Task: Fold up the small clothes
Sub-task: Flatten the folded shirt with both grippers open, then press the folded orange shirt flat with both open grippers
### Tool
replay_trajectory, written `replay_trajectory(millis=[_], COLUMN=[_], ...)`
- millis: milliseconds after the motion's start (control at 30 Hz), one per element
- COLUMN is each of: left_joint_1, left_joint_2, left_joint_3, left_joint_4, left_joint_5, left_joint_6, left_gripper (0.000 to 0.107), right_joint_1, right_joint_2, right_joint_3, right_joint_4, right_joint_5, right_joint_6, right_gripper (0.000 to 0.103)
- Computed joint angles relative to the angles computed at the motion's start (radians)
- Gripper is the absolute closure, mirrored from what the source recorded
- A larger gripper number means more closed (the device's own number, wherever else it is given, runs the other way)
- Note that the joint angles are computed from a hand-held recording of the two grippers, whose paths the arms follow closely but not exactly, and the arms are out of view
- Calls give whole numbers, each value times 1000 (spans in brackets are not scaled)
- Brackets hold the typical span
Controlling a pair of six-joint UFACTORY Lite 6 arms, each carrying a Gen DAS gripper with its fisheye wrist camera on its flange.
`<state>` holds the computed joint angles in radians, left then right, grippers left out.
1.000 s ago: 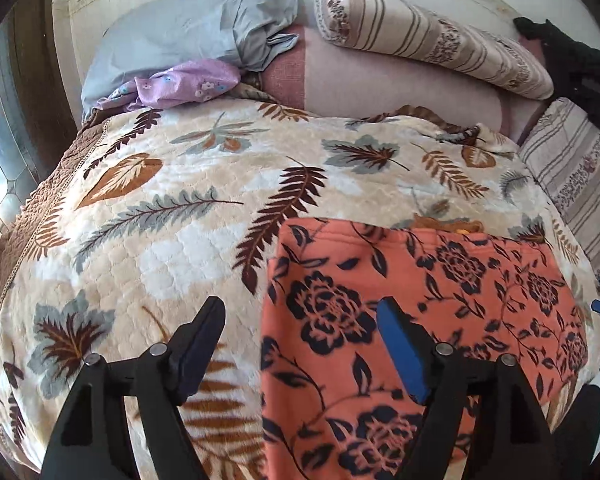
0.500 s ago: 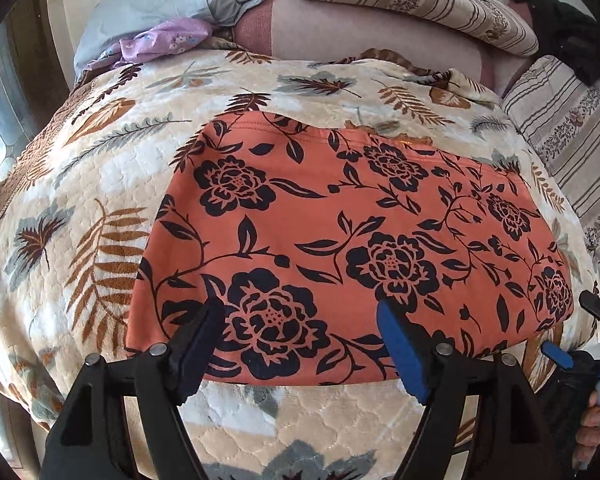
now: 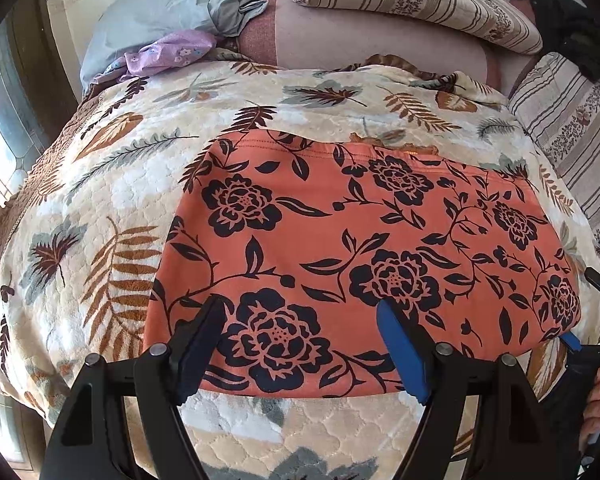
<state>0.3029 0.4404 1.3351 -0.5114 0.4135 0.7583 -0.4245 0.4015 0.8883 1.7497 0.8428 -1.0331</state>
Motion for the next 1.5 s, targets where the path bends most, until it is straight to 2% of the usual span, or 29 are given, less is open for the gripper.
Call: replay_trajectory(millis=[200,233,267,367,533,633,733,800,833,933,1000,1033,1067,1167,1300,1400,1467,1500], left_joint_1=[-38,-52,-66,-101,-120,-144,-154,-155,-156,-158,-161,-164,-168,-188,-189,-185,-188,-188], left_joint_2=[64,79,91,106,77,146,180,186,185,165,166,175,185,244,224,201,187,182], left_joint_3=[52,63,75,99,74,128,146,151,150,135,139,148,153,190,165,152,146,146], left_joint_4=[11,35,65,120,24,130,156,155,153,149,151,162,167,316,308,260,255,250], left_joint_5=[0,-3,-6,-9,-32,-12,-9,-2,-2,-17,-19,-19,-23,-10,-27,-27,-32,-33], left_joint_6=[-54,-80,-111,-176,-88,-188,-223,-227,-224,-219,-221,-232,-236,-366,-362,-321,-316,-311], left_gripper=[28,28,28,28,28,28,28,28,28,28,28,28,28,28,28,28,28,28], right_joint_1=[-2,5,9,25,28,30,32,64,64,46,33,18,6,28,48,45,51,57], right_joint_2=[36,30,21,-47,-185,-151,-154,-166,-152,-109,-58,-14,21,-42,-108,-114,-118,-124], right_joint_3=[24,29,25,3,-79,-55,-50,-30,-16,3,19,33,42,8,2,9,15,10], right_joint_4=[-41,-68,-84,-137,-210,-291,-265,-303,-287,-200,-132,-114,-106,-126,-215,-199,-171,-145], right_joint_5=[-52,-80,-97,-159,-227,-238,-218,-261,-235,-149,-115,-90,-73,-134,-188,-155,-136,-130], right_joint_6=[1,8,1,5,37,101,88,134,117,71,29,25,31,6,61,76,58,46], right_gripper=[58,75,83,90,90,80,20,17,17,19,43,73,90,92,91,84,62,26])
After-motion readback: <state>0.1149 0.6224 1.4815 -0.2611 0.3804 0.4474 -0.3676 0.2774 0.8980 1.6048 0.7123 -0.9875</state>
